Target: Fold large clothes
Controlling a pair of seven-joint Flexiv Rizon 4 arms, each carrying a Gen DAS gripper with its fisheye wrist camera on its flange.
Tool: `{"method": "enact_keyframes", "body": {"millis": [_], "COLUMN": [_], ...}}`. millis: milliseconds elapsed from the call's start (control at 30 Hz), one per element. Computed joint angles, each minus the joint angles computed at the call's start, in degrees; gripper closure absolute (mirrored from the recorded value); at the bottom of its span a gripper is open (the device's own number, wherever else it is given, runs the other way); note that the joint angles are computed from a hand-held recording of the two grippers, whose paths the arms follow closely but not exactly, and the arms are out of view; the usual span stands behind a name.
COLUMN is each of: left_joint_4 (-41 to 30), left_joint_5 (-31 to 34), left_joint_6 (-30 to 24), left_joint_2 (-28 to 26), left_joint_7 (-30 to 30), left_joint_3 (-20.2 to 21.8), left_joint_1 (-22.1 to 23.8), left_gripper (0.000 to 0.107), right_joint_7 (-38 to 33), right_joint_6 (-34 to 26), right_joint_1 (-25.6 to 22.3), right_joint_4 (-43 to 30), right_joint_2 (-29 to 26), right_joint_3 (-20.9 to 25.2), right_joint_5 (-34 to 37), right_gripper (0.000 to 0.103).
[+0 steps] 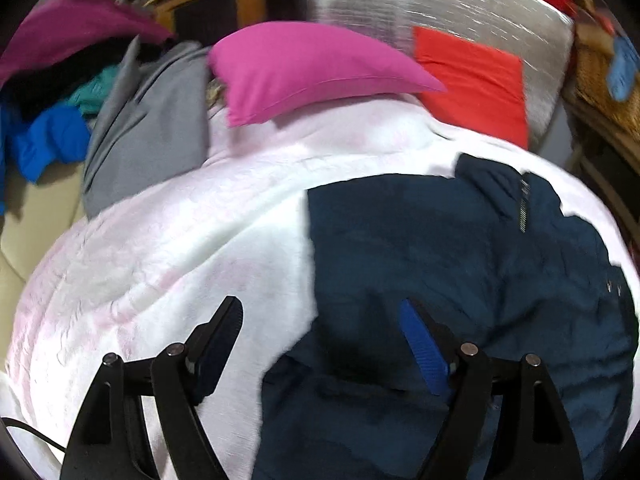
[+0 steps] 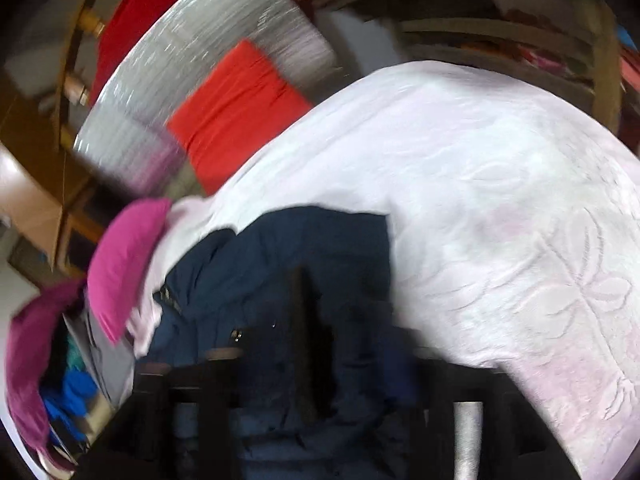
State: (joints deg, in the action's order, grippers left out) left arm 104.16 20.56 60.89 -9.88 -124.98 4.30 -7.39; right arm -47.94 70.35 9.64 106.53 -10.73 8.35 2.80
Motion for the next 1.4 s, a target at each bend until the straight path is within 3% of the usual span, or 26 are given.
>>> {"method": "enact_keyframes", "body": {"millis": [67,133,233,400,600,833,967,1167,1233,1333,1400], "left_joint_4": [1.86,3.58,6.48,7.68,8.88,4.04,3.01,2.82,3.14,6.36,9.00], "left_joint_5": [-5.40,-11.54,-20.02,-25.69,-34.70,-23.38,-20.11,-18.17,-15.36,-14.70,-18.68], "left_joint_6": [0.94,1.75,4.43,6.79,9.23,2.87,1.38,-1.56,-1.81,2.32,5.83], "left_joint_2": [-0.27,-0.90,-1.47,-2.28,-3.95,-5.49,-5.42,-3.80,-2.06,1.57,3.08], "left_joint_7": [3.18,7.07,11.68,15.90,23.36,14.92,13.05,10.22,8.25,7.97,11.54], "left_joint_3": [-0.47,-1.30,-2.53,-2.99,-5.54,-0.43,-0.21,0.02,0.42,-0.60,-2.49], "left_joint_1": [2.01,3.78,5.36,5.30,5.37,1.12,0.94,0.78,0.18,0.24,0.75], "left_gripper": [0.024,0.024,0.024,0.024,0.024,0.022,0.022,0.021,0.022,0.022,0.021], "right_joint_7": [-0.49,-5.19,-7.22,-12.15,-8.28,-3.78,-1.55,-1.02,1.12,-0.19,-7.02], "right_joint_6": [0.81,-2.87,-7.31,-10.03,-9.73,-9.82,-8.20,-11.58,-8.76,-3.39,-1.65], "right_joint_1": [-0.99,-2.88,-2.66,-2.75,3.47,4.97,5.22,5.24,5.09,3.78,2.23], "right_joint_4": [-0.28,-3.13,-5.39,-8.52,-6.53,-5.13,-3.39,-3.72,-1.67,1.22,1.07], "right_joint_2": [-0.42,-1.97,-3.89,-6.74,-6.81,-6.47,-5.13,-4.52,-2.20,1.40,3.13], "right_joint_3": [0.33,2.16,2.04,3.69,-0.20,-1.44,-1.89,-1.56,-1.65,0.39,3.79], "right_joint_5": [2.63,7.91,8.68,11.93,-0.95,-8.67,-11.76,-13.74,-14.00,-9.66,0.30], "right_gripper": [0.027,0.027,0.027,0.027,0.028,0.033,0.036,0.036,0.036,0.036,0.036]}}
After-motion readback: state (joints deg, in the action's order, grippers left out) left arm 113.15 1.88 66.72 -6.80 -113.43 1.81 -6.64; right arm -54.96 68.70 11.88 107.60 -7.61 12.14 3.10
